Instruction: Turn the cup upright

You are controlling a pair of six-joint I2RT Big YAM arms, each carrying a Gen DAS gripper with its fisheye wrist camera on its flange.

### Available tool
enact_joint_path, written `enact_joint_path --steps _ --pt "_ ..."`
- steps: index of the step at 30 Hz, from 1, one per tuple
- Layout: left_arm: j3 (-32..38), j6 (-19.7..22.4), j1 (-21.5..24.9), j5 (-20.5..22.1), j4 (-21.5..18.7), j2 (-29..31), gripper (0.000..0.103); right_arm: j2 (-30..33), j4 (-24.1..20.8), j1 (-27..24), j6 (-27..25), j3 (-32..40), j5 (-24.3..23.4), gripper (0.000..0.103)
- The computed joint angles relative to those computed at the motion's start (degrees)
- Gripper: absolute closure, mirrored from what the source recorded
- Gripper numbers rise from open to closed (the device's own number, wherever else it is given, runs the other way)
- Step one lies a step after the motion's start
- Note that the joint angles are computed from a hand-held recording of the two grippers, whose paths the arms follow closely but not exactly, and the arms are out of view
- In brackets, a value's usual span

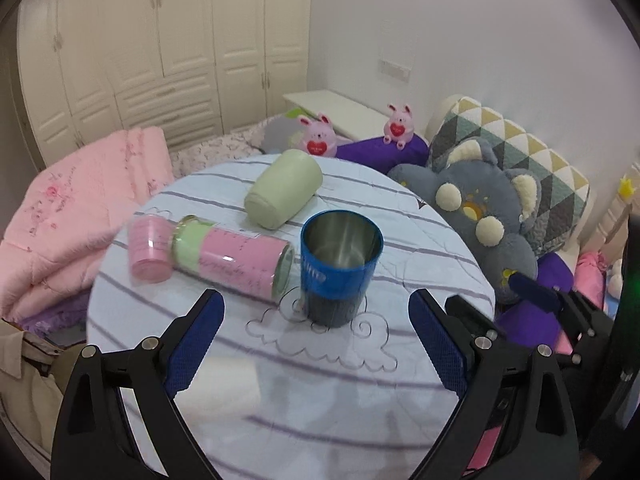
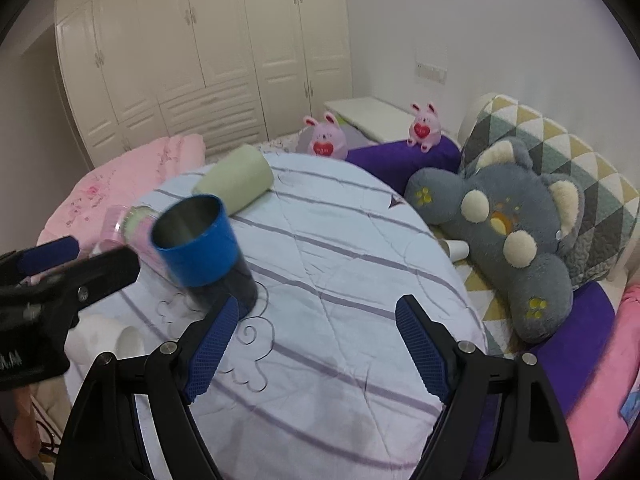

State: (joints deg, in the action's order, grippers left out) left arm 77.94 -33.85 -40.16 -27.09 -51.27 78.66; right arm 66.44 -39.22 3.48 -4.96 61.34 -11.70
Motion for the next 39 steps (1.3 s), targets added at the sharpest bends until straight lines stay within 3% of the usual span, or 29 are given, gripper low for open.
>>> enact_joint_path --steps 16,22,39 --pt "-7.21 -5.1 -6.87 -13.19 -4.07 -11.85 0.001 -13.29 0.07 3.72 2.81 -4.75 6.76 0.021" --pt "-8.66 -6.19 -8.09 -14.86 -4.84 -14.22 0.001 -16.45 0.47 5.21 3.94 -5.77 9.35 0.021" --pt "-9.65 -6.27 -10.44 -18.31 -4.28 -15.43 0.001 -19.55 1.11 5.28 4.34 -6.48 9.54 0.021"
